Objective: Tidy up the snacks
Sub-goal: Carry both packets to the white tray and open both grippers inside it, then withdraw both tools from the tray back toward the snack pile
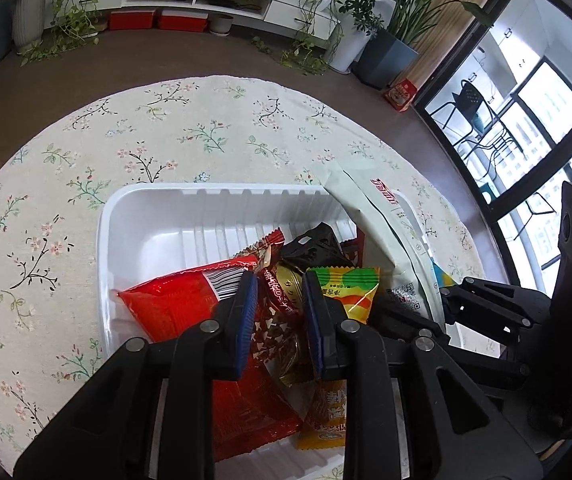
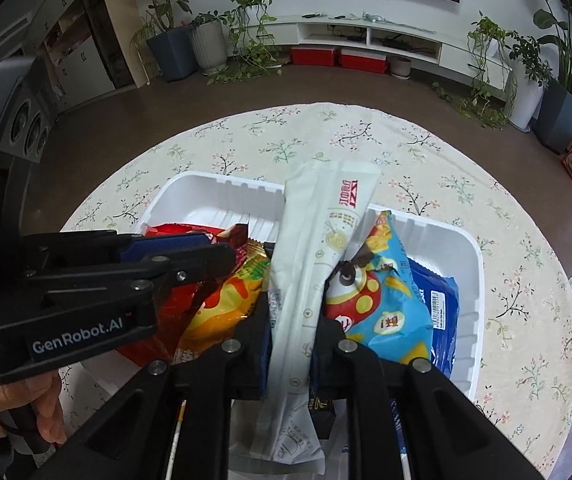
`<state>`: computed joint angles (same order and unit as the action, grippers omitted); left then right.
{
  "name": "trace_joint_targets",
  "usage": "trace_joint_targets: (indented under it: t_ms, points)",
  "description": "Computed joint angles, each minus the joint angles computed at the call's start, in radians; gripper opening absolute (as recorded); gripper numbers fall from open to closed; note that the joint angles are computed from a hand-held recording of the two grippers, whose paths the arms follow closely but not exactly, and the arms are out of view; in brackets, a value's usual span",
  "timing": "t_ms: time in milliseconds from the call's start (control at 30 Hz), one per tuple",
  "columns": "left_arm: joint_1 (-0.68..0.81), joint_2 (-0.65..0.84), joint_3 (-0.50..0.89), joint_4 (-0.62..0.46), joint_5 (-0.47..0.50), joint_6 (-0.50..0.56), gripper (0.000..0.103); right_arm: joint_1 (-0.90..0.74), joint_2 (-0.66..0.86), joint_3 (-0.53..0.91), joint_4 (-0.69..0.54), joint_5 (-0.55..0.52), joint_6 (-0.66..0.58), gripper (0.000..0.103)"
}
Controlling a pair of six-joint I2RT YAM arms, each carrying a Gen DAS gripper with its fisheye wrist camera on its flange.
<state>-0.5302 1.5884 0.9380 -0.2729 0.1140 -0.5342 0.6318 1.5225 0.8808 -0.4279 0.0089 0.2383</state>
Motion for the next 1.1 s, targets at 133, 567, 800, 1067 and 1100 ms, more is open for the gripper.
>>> trace_joint_targets:
  t_ms: [133, 567, 800, 1067, 1100]
  points:
    - [-0.003, -0.046, -0.006, -0.023, -0.01, -0.012, 0.022, -0.003, -0.018, -0.008, -0.012, -0.004, 0.018, 0.018]
    - [-0.013, -0.172, -0.045, -0.048, -0.033, -0.045, 0.042, 0.002, -0.119, -0.034, -0.048, 0.046, 0.031, 0.042]
    - [-0.024, -0.232, -0.069, -0.074, -0.048, -0.057, 0.055, 0.001, -0.155, -0.058, -0.04, 0.063, 0.043, 0.042]
    - [-0.069, -0.334, -0.101, -0.125, -0.083, -0.08, 0.1, 0.001, -0.252, -0.084, -0.055, 0.06, 0.073, 0.071]
    - [-0.079, -0.352, -0.103, -0.135, -0.096, -0.08, 0.1, -0.001, -0.267, -0.088, -0.059, 0.058, 0.076, 0.073]
